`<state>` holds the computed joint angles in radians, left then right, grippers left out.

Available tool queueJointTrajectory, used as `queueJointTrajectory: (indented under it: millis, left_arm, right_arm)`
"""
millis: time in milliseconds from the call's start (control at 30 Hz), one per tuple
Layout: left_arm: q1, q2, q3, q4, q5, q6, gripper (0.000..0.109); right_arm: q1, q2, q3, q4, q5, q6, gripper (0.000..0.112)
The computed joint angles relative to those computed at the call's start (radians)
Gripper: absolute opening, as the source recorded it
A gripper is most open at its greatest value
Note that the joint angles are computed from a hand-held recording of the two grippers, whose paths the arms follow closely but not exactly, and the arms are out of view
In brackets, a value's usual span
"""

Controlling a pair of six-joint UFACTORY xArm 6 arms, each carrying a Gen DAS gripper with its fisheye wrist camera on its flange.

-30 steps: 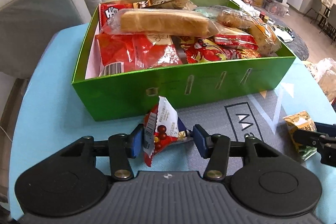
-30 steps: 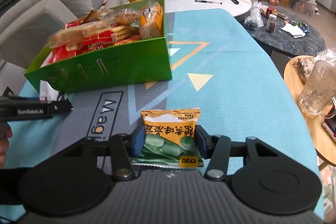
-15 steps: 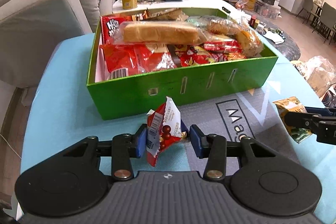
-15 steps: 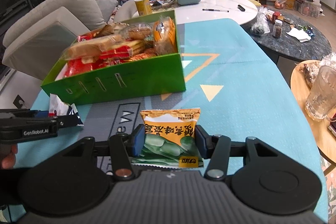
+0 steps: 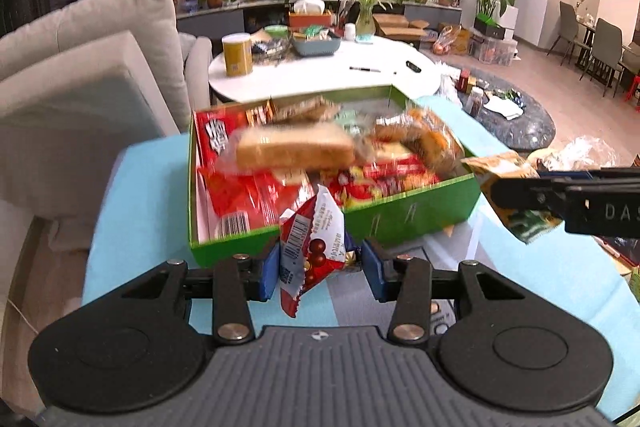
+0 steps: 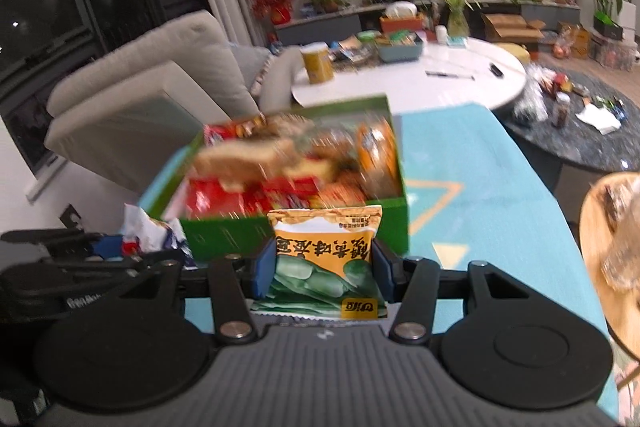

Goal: Organize snacks
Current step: 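Carry both held snacks over the green box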

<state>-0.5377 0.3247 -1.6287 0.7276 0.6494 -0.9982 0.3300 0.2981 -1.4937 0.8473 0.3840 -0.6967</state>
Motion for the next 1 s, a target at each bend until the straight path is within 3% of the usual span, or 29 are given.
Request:
queueJointTrajectory:
  millis: [367, 1000]
  left_arm:
    - [0.025, 0.086, -0.168, 0.01, 0.022, 0.072, 0.04]
    - [0.072, 0.287, -0.397, -0.149, 0.042, 0.251, 0.04]
  right_arm:
    - [0.01, 0.093, -0.189, 0.038, 0.029, -0.027, 0.098]
    - [0.002, 0.339, -0.533, -0.104, 0.126, 0.199, 0.098]
